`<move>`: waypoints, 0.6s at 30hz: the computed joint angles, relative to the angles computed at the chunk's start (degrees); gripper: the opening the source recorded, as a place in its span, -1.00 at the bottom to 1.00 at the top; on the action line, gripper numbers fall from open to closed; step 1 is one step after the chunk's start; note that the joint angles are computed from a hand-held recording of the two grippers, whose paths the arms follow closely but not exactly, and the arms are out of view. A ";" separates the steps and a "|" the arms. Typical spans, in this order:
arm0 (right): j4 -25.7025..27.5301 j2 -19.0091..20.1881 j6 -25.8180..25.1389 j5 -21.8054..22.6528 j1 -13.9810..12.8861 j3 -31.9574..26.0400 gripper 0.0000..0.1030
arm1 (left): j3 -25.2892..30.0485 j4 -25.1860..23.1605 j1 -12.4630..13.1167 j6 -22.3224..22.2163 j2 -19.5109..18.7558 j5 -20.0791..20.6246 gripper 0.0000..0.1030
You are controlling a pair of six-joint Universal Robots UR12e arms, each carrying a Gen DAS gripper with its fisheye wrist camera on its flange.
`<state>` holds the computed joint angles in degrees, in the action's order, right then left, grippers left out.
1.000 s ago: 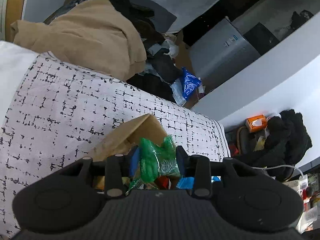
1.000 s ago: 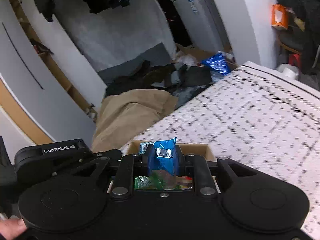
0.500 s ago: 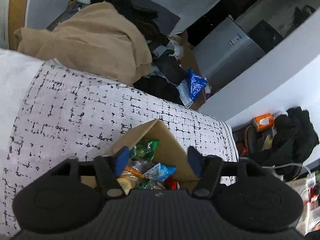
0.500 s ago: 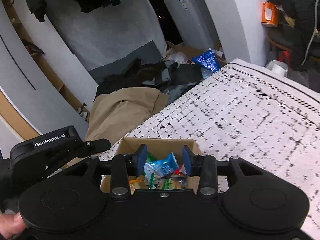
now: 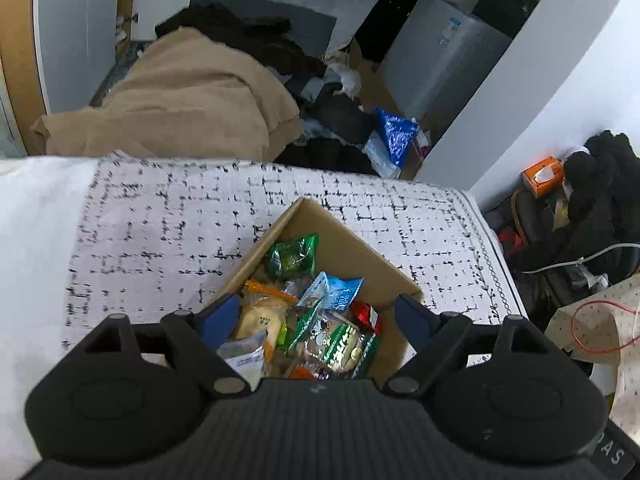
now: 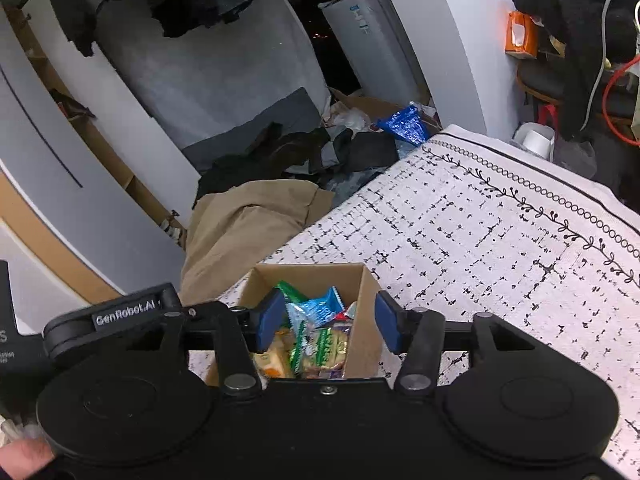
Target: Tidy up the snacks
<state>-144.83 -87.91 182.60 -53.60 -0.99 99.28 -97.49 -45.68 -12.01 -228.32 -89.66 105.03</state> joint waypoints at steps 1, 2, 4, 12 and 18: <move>0.28 -0.33 -0.40 0.43 -0.25 -0.01 0.07 | -0.02 -0.32 -0.40 -0.07 0.48 0.28 0.65; 0.46 -0.70 -0.71 0.93 -0.52 0.03 0.07 | 0.15 -0.74 -0.64 -0.24 0.72 0.21 0.65; 0.46 -1.53 -1.12 1.91 -1.11 0.38 0.07 | 0.21 -1.76 -1.11 -0.75 1.50 0.14 0.65; 1.31 -5.64 -3.45 3.70 -3.24 2.39 0.58 | 0.28 -5.11 -4.15 -2.43 4.52 3.98 0.77; 2.16 -8.49 -3.82 4.90 -5.18 3.77 0.75 | 0.15 -5.21 -6.43 -2.71 6.24 6.09 0.79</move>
